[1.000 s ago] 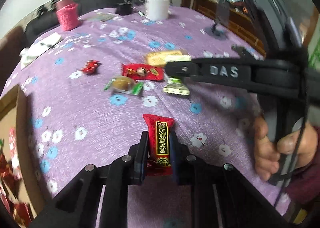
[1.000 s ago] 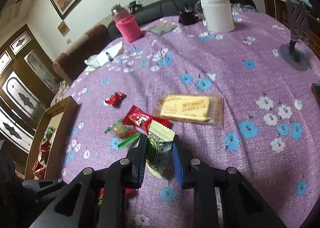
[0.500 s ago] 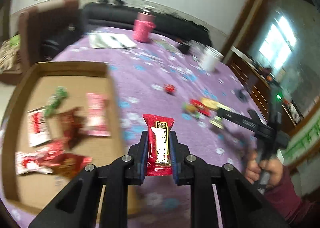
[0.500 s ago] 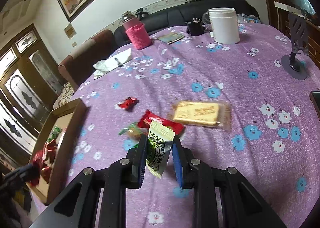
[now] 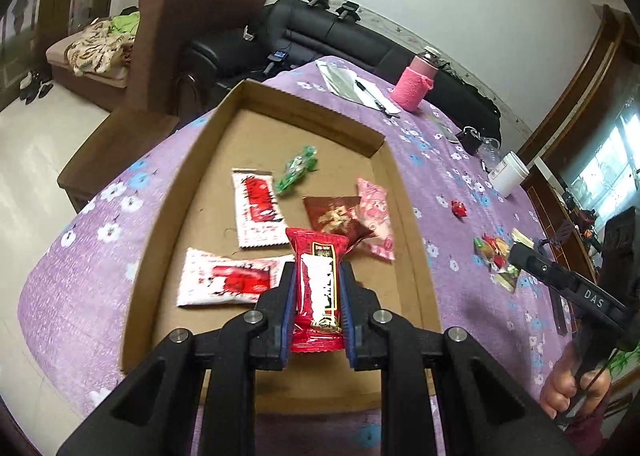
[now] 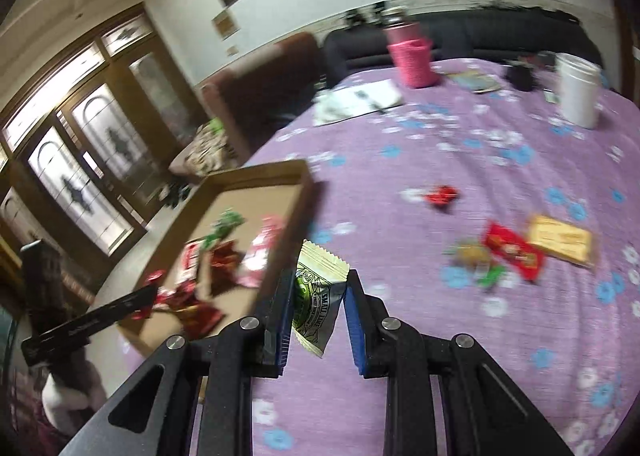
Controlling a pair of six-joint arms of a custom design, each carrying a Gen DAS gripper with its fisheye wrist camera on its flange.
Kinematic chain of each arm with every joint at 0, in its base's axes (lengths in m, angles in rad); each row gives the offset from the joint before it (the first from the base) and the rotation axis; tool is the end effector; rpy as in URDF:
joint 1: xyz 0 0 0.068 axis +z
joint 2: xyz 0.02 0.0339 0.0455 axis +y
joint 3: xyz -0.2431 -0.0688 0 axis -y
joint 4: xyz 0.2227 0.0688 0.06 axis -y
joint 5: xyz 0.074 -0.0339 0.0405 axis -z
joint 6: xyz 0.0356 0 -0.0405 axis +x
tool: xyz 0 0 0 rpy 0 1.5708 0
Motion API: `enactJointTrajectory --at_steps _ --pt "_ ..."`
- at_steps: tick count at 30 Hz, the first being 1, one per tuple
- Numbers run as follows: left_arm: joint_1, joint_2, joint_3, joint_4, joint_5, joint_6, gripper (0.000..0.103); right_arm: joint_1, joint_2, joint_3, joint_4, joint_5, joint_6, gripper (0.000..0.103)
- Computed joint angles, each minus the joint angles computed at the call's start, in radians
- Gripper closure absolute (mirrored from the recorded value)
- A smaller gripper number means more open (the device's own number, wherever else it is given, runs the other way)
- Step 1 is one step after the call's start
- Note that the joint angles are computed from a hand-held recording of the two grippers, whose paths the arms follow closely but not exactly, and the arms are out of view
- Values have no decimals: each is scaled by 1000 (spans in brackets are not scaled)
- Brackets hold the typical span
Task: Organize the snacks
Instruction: 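Carry both snacks into the cardboard box and open both tools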
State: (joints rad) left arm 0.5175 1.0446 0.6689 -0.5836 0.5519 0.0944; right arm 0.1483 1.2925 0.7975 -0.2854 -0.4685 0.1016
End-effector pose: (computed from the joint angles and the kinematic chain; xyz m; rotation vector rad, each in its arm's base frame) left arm 0.1717 0.0763 0.2124 -0.2907 2.3633 -0.4149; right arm 0.2477 0.0533 0.2198 -0.2864 2.3251 0.6731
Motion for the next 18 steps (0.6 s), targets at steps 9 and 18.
enactJointTrajectory --at_steps 9,18 --pt "27 60 -8 42 5 17 84 301 104 69 26 133 68 76" --pt "47 47 -14 44 22 20 80 436 225 106 65 232 85 76"
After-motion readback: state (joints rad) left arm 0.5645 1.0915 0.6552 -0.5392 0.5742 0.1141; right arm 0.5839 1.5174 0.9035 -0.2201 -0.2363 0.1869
